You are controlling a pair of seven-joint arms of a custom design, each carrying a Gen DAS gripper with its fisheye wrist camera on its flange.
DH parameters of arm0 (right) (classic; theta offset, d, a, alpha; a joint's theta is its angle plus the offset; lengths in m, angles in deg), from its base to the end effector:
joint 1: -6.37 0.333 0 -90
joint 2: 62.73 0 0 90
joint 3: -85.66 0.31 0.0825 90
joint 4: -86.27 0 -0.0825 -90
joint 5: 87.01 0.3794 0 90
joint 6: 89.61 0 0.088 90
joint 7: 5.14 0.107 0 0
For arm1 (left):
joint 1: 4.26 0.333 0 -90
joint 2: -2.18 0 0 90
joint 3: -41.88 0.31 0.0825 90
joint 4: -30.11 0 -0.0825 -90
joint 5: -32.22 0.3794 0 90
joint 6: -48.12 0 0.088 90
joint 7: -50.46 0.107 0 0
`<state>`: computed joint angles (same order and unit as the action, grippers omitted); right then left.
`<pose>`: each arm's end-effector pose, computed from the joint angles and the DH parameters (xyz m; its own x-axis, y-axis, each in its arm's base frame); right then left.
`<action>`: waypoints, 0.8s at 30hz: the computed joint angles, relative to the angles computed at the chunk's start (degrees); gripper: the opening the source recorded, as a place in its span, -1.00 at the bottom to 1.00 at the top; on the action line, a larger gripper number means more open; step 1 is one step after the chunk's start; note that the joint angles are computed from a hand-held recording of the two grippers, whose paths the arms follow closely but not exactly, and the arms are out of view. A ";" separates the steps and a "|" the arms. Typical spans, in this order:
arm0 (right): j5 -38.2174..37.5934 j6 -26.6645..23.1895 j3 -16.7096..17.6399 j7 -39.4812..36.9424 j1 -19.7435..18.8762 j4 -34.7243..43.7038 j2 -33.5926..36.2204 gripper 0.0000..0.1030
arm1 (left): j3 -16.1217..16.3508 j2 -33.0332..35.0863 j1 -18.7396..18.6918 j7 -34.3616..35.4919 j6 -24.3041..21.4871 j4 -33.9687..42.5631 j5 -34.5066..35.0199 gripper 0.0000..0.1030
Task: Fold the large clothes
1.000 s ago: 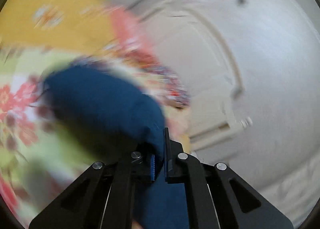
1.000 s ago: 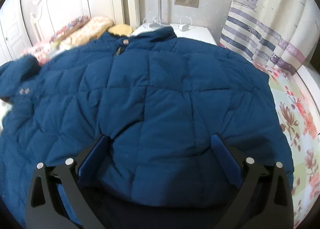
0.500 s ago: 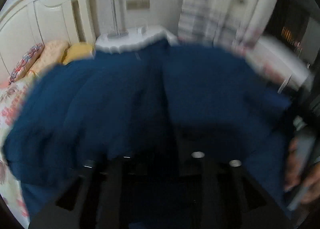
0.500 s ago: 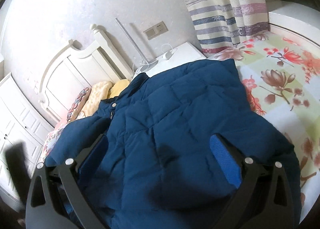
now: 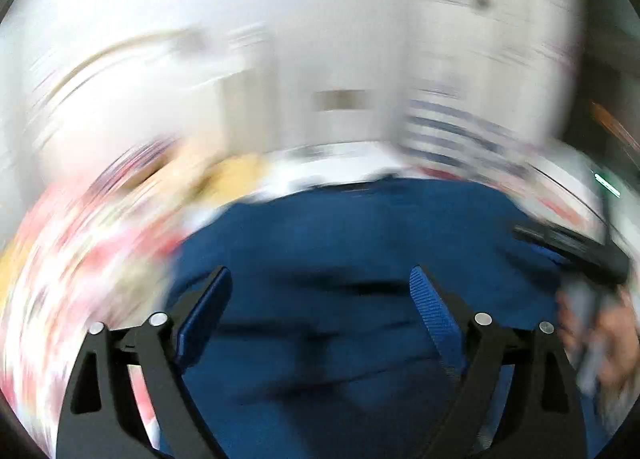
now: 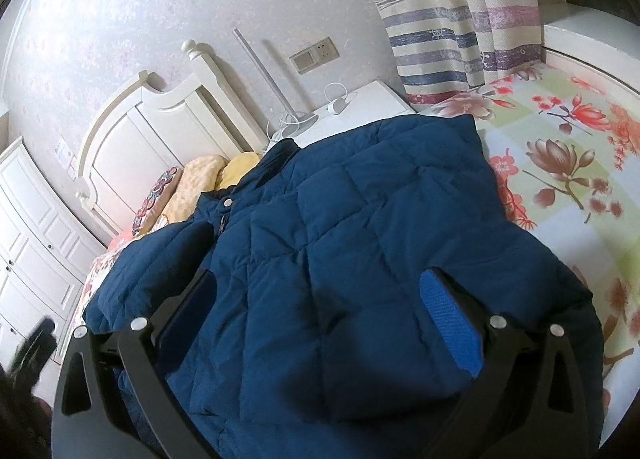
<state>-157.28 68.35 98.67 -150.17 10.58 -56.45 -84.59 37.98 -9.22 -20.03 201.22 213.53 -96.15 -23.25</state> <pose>0.4188 0.1748 0.4641 -0.4914 -0.7307 -0.4740 -0.3224 0.6582 -0.6804 0.5112 -0.1341 0.5460 -0.5443 -0.8388 0.0103 -0.4573 0.2864 -0.8419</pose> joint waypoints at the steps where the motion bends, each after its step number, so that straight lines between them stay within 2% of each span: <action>1: 0.16 -0.16 0.03 -0.14 0.08 0.13 0.12 0.95 | 0.19 0.94 2.17 -6.16 -0.71 0.42 2.25 0.68; 3: 0.79 -0.55 -0.06 -0.93 0.30 0.32 0.34 0.95 | 0.72 2.87 5.52 -14.00 -5.58 1.85 7.68 0.67; 6: 2.36 -1.58 -0.11 -3.16 0.89 1.04 1.09 0.95 | -0.77 4.57 8.11 -19.48 -5.59 1.92 15.84 0.59; 8: 3.79 -2.50 -0.21 -5.22 1.41 1.68 1.69 0.95 | -2.91 7.47 10.32 -31.37 -5.27 3.48 27.90 0.59; 10: 5.62 -3.86 -0.25 -7.91 2.09 2.49 2.34 0.95 | -3.69 10.59 11.20 -40.06 -5.39 5.29 35.74 0.59; 12: 6.11 -5.50 0.28 -9.28 2.58 3.27 2.60 0.95 | -3.07 11.22 11.91 -38.11 -8.78 6.04 32.70 0.61; 14: 6.58 -8.95 1.29 -13.52 3.93 5.80 3.82 0.93 | -2.78 10.91 12.70 -34.94 -9.30 5.67 28.40 0.69; 17: 6.80 -14.35 2.35 -26.08 7.75 14.44 9.82 0.90 | -2.85 11.67 13.29 -34.51 -9.34 6.07 28.49 0.83; 19: 7.64 -17.99 2.79 -37.30 10.93 22.66 16.02 0.89 | -3.07 11.81 13.48 -34.23 -8.10 5.83 28.91 0.91; 22: 10.24 -26.07 3.16 -53.33 15.01 35.90 26.06 0.88 | -3.35 11.82 13.49 -34.76 -5.35 4.96 31.25 0.91; 24: 13.57 -32.08 1.07 -65.39 18.82 45.91 33.97 0.84 | -3.39 11.65 13.58 -34.05 -5.74 5.04 30.32 0.91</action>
<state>-143.71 36.27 99.74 -215.56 29.39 -10.54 -50.62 34.60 2.43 -6.45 167.17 207.79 -91.11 7.07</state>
